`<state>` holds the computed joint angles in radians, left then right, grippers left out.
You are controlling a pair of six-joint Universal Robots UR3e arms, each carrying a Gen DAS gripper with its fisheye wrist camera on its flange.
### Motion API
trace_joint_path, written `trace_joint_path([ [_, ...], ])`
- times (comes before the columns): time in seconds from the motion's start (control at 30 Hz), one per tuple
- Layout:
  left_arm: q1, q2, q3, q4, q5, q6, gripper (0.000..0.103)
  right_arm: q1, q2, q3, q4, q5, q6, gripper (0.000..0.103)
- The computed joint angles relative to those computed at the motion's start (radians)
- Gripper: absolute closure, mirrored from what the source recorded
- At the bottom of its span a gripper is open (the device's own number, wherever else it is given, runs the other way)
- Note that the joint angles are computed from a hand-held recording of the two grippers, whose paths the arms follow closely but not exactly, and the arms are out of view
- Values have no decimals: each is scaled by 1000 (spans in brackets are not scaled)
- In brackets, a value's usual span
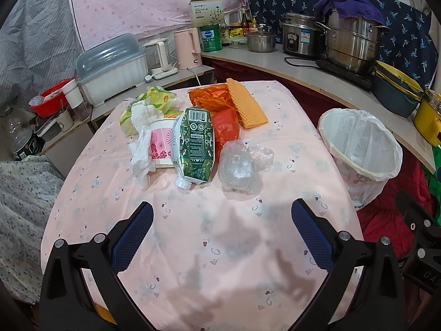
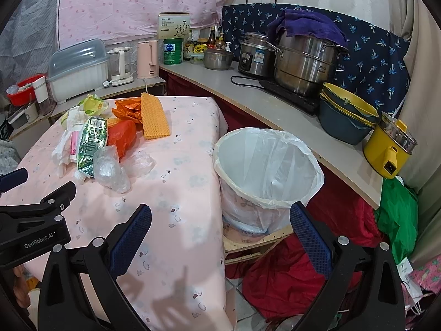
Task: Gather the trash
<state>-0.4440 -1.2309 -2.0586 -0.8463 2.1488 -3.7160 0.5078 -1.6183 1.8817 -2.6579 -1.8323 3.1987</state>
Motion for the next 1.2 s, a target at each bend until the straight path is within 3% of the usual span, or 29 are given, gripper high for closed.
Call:
trace_joint_path([
  [0.77,14,-17,14,21,-17,23,7,-28,0,9,-26,3,6,7],
  [0.97,70,27,-34,59,-47,56,7,-30,14,5,-38,1,21,7],
  [1.2,233,133,-145,130,-140,174,7,-5,74,-39,-57,-6,45,7],
])
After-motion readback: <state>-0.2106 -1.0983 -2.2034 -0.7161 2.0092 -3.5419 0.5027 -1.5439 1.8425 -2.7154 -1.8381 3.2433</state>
